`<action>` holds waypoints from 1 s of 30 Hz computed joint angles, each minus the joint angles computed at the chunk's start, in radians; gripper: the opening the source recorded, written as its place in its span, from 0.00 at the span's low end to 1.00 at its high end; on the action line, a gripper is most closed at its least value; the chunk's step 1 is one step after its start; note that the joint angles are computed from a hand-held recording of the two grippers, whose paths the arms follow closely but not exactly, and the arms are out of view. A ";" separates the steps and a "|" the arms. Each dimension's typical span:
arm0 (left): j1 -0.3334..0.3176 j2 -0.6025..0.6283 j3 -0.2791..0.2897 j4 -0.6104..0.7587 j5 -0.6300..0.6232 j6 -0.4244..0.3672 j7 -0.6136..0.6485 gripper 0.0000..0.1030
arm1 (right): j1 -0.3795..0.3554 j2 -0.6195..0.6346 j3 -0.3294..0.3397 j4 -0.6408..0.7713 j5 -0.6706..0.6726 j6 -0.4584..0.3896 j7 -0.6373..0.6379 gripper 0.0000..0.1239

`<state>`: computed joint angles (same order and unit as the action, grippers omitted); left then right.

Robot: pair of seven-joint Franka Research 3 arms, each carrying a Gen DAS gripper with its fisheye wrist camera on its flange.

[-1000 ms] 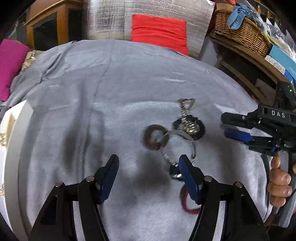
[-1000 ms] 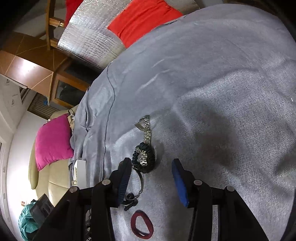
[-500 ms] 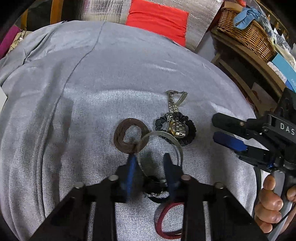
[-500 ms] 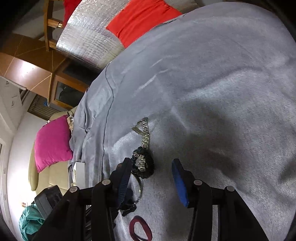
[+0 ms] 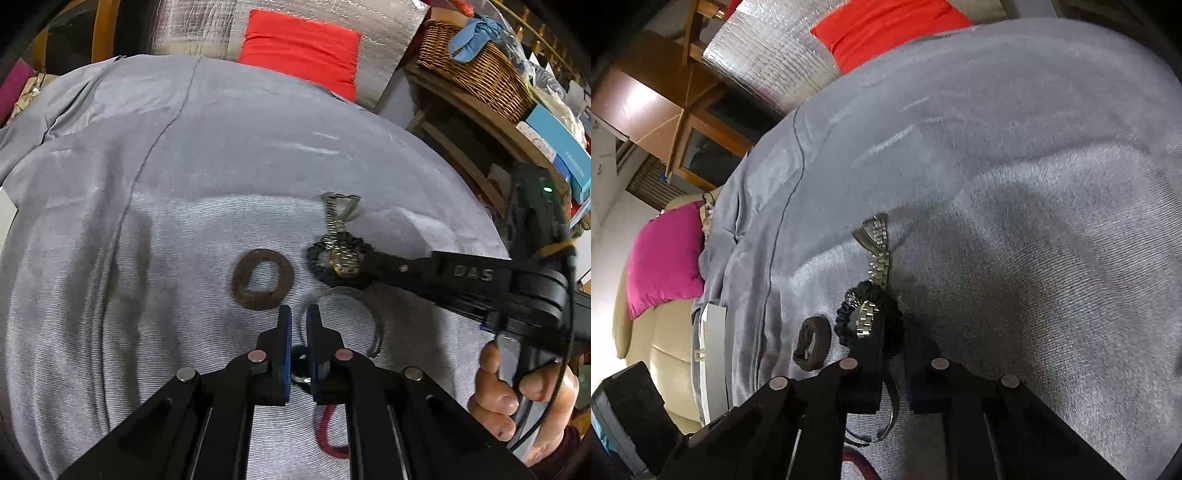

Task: Organize jewelry
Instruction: 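Grasp the silver bangle with the left tool while the right tool grasps the black beaded bracelet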

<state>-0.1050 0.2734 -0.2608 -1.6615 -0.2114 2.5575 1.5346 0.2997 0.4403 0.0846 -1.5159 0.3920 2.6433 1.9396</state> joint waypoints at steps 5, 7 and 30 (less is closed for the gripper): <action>0.001 -0.009 -0.008 -0.006 -0.006 0.008 0.038 0.39 | 0.011 -0.056 -0.017 -0.070 -0.016 0.094 0.020 0.08; -0.007 -0.005 -0.007 -0.002 0.001 0.013 0.039 0.54 | 0.001 -0.081 -0.012 -0.107 0.006 0.135 0.025 0.08; -0.086 0.091 0.001 0.110 0.188 -0.051 -0.012 0.56 | -0.049 -0.112 -0.005 -0.152 0.073 0.116 0.005 0.07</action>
<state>-0.1913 0.3640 -0.2600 -1.5513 -0.0234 2.5069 1.5222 0.2509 0.3282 0.0800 -1.6682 0.4654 2.7590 1.9449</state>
